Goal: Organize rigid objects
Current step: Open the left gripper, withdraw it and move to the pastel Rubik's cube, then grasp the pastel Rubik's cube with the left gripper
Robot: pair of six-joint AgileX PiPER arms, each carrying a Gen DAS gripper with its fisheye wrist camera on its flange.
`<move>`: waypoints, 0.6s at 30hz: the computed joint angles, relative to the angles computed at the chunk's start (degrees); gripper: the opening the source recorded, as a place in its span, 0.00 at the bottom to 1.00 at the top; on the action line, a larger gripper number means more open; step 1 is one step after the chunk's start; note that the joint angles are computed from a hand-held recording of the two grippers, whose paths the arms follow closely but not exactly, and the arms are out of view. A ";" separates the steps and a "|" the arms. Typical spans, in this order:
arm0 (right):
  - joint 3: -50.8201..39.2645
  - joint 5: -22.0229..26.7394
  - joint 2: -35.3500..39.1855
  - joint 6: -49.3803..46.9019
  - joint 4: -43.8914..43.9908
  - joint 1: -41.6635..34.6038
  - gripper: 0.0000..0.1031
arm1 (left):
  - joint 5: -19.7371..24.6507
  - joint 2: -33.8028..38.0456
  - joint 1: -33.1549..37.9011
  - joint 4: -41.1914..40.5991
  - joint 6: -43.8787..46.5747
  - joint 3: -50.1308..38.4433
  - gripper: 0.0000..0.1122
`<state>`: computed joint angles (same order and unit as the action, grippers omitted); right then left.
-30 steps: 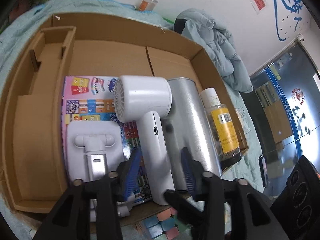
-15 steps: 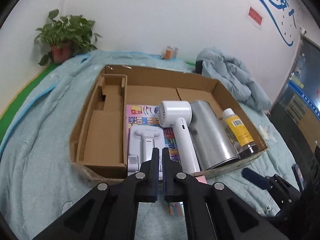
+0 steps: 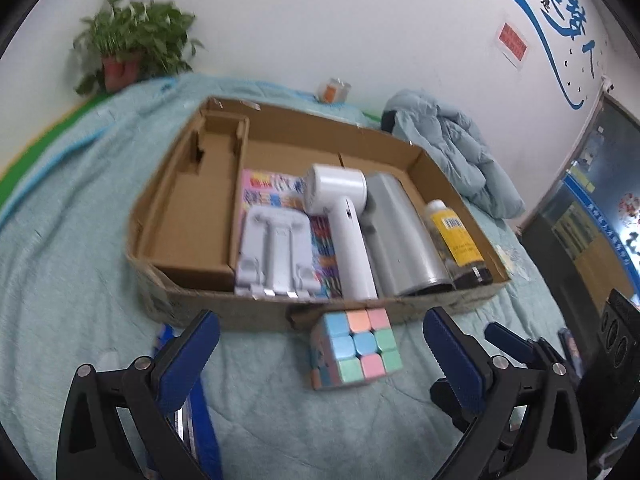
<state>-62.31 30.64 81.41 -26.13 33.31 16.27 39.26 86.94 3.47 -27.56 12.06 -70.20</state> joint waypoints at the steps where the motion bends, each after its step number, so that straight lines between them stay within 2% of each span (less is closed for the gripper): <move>1: 0.22 1.11 0.32 -4.61 4.05 -0.82 1.00 | 1.69 1.17 0.64 -2.22 1.65 -0.50 0.91; 2: 0.34 2.61 0.84 -9.07 7.91 -1.68 1.00 | 3.99 3.06 1.56 -5.44 4.17 -1.10 0.91; 4: 0.05 5.74 2.55 -14.80 11.74 -2.70 1.00 | 5.83 5.42 2.28 -8.78 6.67 -1.56 0.89; 7: -0.24 9.34 5.24 -20.94 16.10 -3.90 1.00 | 6.67 8.96 2.40 -11.18 8.00 -2.29 0.79; 10: -1.44 10.17 7.92 -23.35 17.47 -3.73 0.99 | 7.54 11.81 1.65 -12.61 9.53 -3.97 0.73; 11: -2.20 10.65 9.04 -23.93 17.99 -3.68 0.98 | 7.83 13.04 1.17 -12.10 9.22 -4.94 0.67; 13: -4.66 11.45 11.87 -22.96 17.60 -3.07 0.92 | 9.21 15.50 0.61 -11.26 7.77 -7.14 0.60; 16: -8.06 11.92 15.56 -21.93 16.05 -1.81 0.76 | 10.40 17.69 1.24 -15.94 10.67 -8.31 0.52; 18: -10.01 13.98 17.46 -21.94 15.78 -1.30 0.67 | 10.27 18.09 0.79 -16.41 10.70 -8.56 0.52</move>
